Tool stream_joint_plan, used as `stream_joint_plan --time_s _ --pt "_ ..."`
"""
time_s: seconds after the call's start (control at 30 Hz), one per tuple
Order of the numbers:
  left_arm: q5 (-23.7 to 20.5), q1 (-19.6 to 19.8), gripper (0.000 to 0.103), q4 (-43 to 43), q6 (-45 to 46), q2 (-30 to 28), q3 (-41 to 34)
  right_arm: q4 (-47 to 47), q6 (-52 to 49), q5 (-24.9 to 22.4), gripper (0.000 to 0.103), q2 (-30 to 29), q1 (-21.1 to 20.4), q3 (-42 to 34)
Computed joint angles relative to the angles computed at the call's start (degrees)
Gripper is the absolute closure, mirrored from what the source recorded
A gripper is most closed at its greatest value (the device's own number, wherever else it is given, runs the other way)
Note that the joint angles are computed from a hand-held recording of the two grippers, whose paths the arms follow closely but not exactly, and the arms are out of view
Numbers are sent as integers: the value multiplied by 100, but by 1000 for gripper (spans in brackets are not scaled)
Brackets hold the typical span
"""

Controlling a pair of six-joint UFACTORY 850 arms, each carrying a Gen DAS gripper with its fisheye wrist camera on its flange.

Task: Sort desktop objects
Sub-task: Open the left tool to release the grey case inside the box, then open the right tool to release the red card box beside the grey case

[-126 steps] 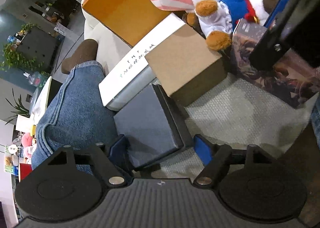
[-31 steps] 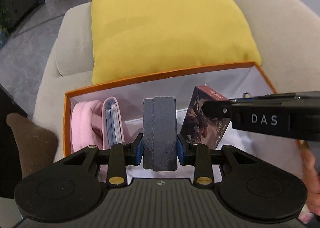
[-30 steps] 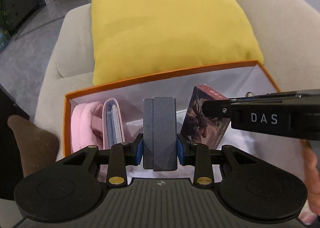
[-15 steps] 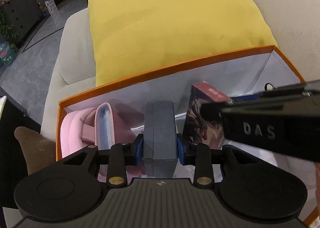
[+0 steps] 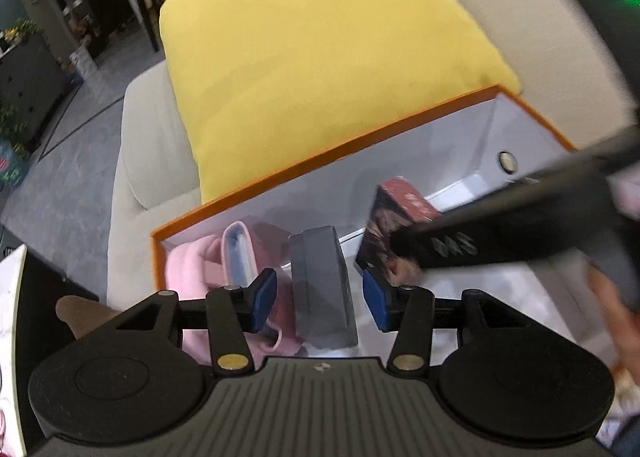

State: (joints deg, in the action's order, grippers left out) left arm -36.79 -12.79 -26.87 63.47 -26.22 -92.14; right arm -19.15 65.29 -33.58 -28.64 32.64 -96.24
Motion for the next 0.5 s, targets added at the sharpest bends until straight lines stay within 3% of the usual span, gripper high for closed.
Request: stream_joint_plan --time_s 0.13,0.27,0.37,0.5 --pt "129 265 46 -667 855 293 293 -205 106 -103 78 -201 37 -262" --pt "300 526 46 -959 1142 376 341 -602 249 -381 78 -505 141 -696" --pt "335 655 45 -888 1008 315 256 -638 154 -528 78 -735 192 -1031" --pt "49 799 45 -680 633 144 64 -661 -237 -747 77 -975 275 -1406"
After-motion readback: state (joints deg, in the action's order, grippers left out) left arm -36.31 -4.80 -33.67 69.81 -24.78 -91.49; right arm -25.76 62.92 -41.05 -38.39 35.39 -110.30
